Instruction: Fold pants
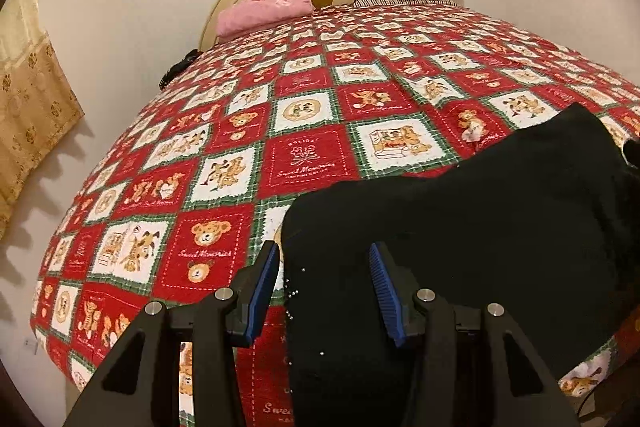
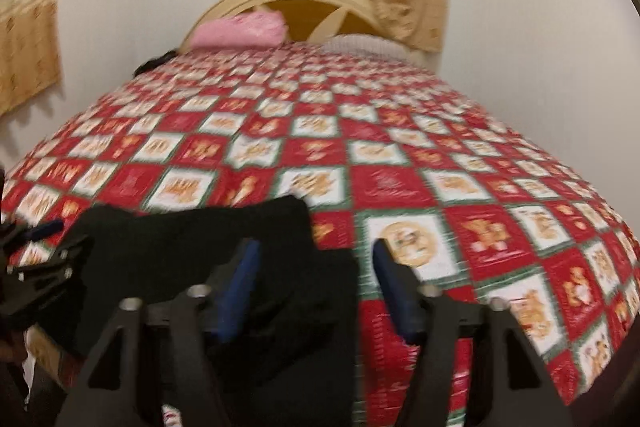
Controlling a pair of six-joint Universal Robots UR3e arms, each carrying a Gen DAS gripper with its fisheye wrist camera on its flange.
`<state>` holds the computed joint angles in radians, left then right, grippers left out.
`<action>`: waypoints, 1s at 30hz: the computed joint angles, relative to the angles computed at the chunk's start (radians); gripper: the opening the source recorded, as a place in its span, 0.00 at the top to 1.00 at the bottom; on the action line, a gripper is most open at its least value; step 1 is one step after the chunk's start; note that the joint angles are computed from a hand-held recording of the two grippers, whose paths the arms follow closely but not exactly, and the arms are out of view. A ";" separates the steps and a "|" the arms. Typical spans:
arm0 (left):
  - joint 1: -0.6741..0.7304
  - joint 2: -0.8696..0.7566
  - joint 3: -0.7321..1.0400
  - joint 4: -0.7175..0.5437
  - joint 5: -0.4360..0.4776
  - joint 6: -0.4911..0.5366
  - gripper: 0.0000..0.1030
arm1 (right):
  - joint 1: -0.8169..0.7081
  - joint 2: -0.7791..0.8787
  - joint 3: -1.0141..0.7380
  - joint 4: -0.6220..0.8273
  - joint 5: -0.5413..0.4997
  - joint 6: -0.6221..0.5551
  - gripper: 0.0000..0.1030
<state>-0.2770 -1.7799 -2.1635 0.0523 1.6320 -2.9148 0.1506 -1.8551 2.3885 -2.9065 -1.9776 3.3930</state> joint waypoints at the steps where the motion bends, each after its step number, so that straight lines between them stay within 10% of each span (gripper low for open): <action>1: -0.003 -0.004 0.002 0.002 0.005 0.003 0.53 | 0.001 0.009 0.008 0.004 0.007 0.004 0.64; 21: 0.014 0.012 0.014 -0.061 -0.017 -0.013 0.47 | -0.080 -0.213 0.211 0.073 0.111 0.064 0.62; 30: 0.173 0.170 -0.070 -0.154 -0.159 0.034 0.46 | -0.150 -0.439 0.147 0.357 0.207 -0.007 0.60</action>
